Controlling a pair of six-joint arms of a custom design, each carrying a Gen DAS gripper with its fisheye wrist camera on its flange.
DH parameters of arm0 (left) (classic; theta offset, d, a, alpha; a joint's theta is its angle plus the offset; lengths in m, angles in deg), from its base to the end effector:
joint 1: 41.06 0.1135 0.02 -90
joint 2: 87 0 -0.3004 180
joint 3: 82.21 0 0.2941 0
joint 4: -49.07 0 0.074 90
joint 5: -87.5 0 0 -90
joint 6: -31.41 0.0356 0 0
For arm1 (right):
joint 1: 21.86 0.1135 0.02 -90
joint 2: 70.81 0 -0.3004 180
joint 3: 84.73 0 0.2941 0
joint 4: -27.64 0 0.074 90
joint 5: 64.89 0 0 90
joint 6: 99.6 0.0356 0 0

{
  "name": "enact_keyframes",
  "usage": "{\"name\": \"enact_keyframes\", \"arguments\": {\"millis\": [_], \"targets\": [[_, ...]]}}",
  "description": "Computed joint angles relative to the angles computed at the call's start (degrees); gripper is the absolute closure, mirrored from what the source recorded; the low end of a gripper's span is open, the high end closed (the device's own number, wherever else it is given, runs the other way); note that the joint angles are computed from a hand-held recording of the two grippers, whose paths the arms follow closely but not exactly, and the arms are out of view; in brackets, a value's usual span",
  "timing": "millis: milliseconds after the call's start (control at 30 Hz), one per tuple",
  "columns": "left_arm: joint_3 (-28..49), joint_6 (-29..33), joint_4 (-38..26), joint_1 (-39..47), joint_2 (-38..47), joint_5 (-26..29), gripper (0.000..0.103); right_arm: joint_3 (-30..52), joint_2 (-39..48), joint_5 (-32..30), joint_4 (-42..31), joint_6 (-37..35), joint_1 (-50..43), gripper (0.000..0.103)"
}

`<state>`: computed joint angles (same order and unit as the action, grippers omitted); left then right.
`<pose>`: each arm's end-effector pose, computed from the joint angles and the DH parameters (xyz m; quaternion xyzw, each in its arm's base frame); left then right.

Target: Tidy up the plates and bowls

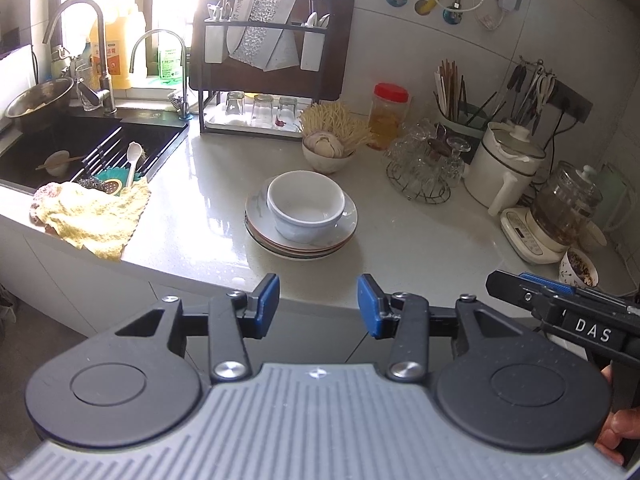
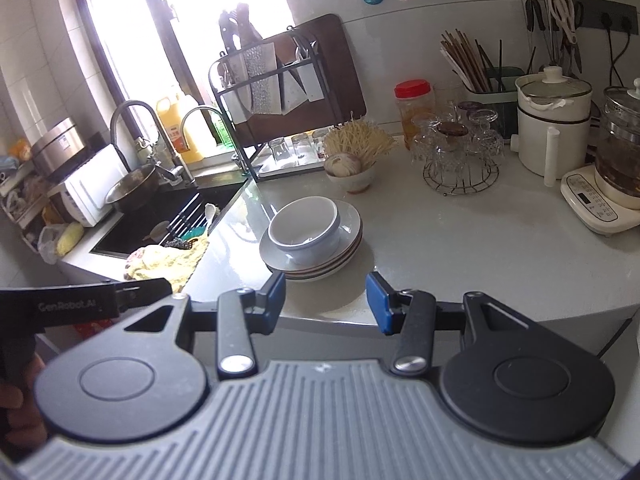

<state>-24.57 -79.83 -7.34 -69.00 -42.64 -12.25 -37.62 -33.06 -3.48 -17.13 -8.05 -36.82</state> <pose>0.1540 -0.0748 0.3165 0.0197 0.9146 -0.0940 0.3928 0.1575 -0.0244 0.2843 0.0116 0.8685 0.1660 0.4670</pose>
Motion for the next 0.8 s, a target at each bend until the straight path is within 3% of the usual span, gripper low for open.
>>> {"name": "enact_keyframes", "arguments": {"millis": [133,200,333,467,567,800], "targets": [[0.25,-0.96,0.21,-0.84,0.09,-1.04,0.046,0.42,0.74,-0.82,-0.04,-0.53,-1.02,0.055],[0.37,-1.17,0.42,-0.75,0.26,-1.29,0.041,0.54,1.14,-0.95,0.13,-0.93,-1.69,0.044],[1.08,-2.74,-0.1,-2.4,0.98,-2.99,0.033,1.23,2.05,-1.75,-0.32,-1.87,-3.23,0.044],[2.29,-4.66,-1.38,-3.54,1.49,-4.48,0.019,2.99,3.53,-3.65,-1.49,-3.29,-4.71,0.043],[2.85,-5.68,-1.74,-3.94,1.16,-5.04,0.012,3.81,3.85,-3.58,-1.01,-4.01,-4.46,0.038],[2.89,-5.14,-2.56,-2.37,0.42,-5.31,0.005,4.71,4.65,-1.89,0.95,-3.21,-1.91,0.034]]}}
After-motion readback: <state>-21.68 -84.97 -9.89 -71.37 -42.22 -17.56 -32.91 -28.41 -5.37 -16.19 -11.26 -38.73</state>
